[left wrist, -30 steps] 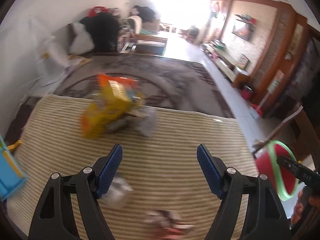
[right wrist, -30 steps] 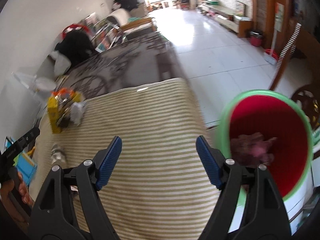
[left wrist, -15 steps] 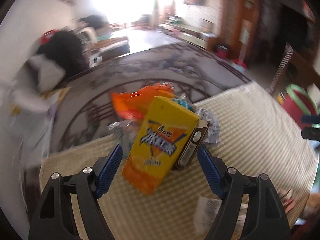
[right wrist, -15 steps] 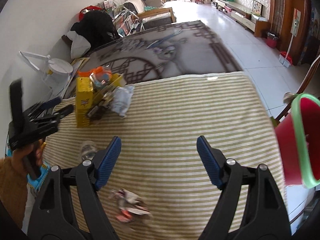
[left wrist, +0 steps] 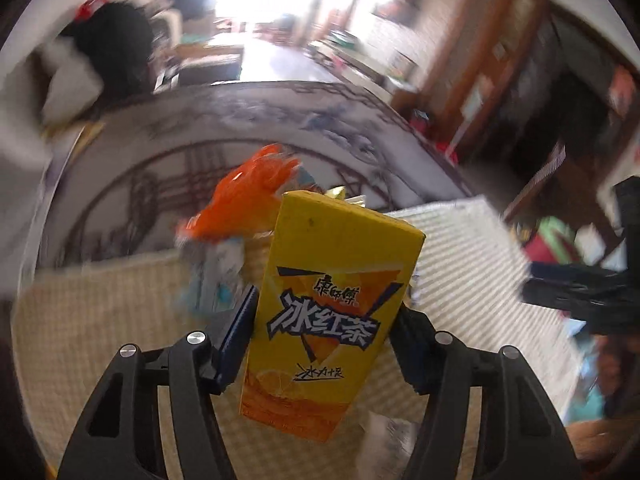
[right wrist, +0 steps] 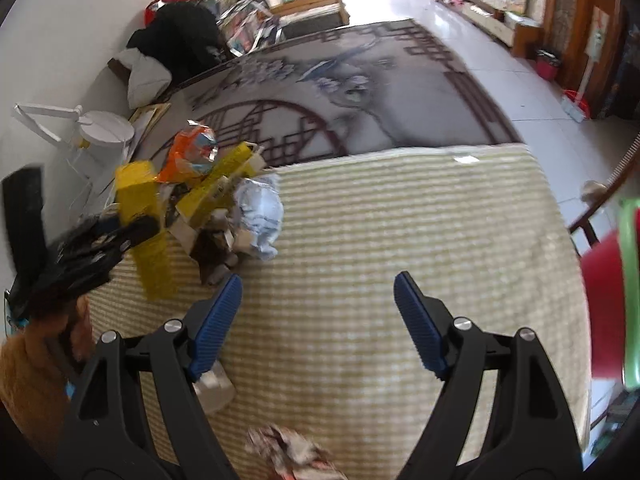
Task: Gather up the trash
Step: 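Grasp the yellow iced-tea carton with the left gripper while the right gripper grasps crumpled paper, then carry the iced-tea carton and crumpled paper over the red bin and release both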
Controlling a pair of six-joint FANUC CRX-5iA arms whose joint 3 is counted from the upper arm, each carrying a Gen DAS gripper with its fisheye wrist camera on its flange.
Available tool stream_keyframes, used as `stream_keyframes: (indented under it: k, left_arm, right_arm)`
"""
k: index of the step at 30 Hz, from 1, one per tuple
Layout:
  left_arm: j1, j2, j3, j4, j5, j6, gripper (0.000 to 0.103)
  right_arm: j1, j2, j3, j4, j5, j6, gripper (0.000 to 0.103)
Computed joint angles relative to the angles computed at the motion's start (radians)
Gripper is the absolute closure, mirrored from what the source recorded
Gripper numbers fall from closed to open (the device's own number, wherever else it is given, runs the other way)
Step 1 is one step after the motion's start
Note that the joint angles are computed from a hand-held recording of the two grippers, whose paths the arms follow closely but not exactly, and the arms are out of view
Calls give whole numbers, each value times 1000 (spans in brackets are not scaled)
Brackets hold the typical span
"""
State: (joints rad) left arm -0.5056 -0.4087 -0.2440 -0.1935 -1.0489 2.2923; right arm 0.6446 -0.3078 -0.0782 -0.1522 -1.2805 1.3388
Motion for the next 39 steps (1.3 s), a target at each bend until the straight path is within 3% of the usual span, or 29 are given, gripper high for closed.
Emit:
stream_keyframes:
  k: [6,10,12,13,14,17,27,36,39]
  left_arm:
    - [-117,-65,-16,-118,-133,360,44]
    - [-151,-66,-22,-147,-179,460,43]
    - [-158,-56,-12,-159,-188,471,43]
    - [-159,-47,-6,-159,-192,469,43]
    - [-156,-43,-3,-157,-196,463,43]
    - [-157,-34,5,-158,-208,442,42]
    - [-73,13,-29,-82,-142,330,41]
    - [-90,32,-13,-100,-154,325,45]
    - [-133,37,18,-145,-173,361,45]
  right_arm:
    - [3,162,112,-73,-7,91,26]
    - [10,247,170,-105,-16,103,26]
    - [3,299,202,-136,-43,84,26]
    - [1,321,213,-150,-57,81,31]
    - [0,334,220,-158,-69,83,47]
    - [7,312,186,-159,-54,98,59]
    - [-9,172,100,-105,3,124,60]
    - [-34,75,27,-67,29,79,60]
    - [-46,58,18,-69,28,65,60]
